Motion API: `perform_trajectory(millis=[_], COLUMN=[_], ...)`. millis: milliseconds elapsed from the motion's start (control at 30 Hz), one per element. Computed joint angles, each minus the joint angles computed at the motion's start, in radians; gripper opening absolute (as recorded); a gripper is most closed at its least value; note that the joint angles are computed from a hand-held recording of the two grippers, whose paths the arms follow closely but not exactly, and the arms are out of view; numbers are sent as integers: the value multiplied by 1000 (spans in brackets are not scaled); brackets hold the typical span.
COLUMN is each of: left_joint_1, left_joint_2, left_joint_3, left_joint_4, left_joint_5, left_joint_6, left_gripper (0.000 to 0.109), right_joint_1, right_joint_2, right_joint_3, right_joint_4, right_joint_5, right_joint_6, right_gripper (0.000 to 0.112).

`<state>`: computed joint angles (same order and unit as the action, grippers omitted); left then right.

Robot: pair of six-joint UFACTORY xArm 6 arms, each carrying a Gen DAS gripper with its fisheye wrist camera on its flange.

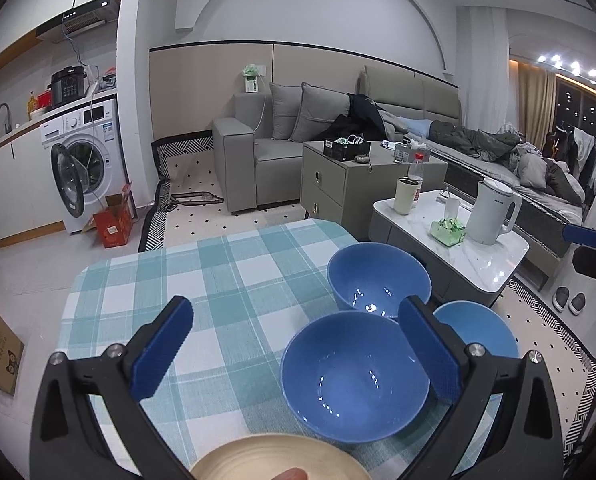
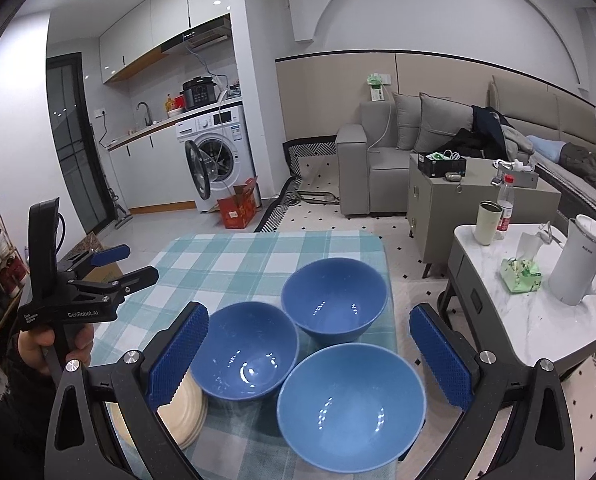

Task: Organize plates and bowls
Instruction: 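Move the left gripper away from the plates toward the blue bowls, then place the open left gripper fingers around the rim of a large blue bowl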

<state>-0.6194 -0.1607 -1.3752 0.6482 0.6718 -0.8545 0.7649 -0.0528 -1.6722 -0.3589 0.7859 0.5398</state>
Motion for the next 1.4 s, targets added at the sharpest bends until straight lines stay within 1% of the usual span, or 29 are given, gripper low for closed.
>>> perform_trajectory(millis=[167, 267, 467, 767, 1200, 1400], left_joint_1=[19, 32, 51, 71, 88, 98], left_joint_2=[62, 103, 175, 254, 402, 457], left_joint_3=[-63, -101, -169, -247, -390, -438], left_joint_4=[-35, -64, -143, -202, -301, -318], left_joint_5=[-16, -24, -23, -11, 3, -6], left_joint_6=[52, 84, 165, 230, 370, 392], left_gripper=[103, 103, 103, 103, 103, 103], right_joint_1=[-26, -45, -82, -106, -170, -192], right_joint_2=[41, 73, 127, 211, 314, 361], right_joint_3=[-48, -77, -122, -205, -257, -285], right_joint_4=[-4, 20, 66, 91, 125, 171], right_joint_5=[19, 34, 49, 89, 97, 86], right_joint_6=[3, -10, -27, -54, -64, -103], right_gripper=[102, 102, 102, 102, 102, 102])
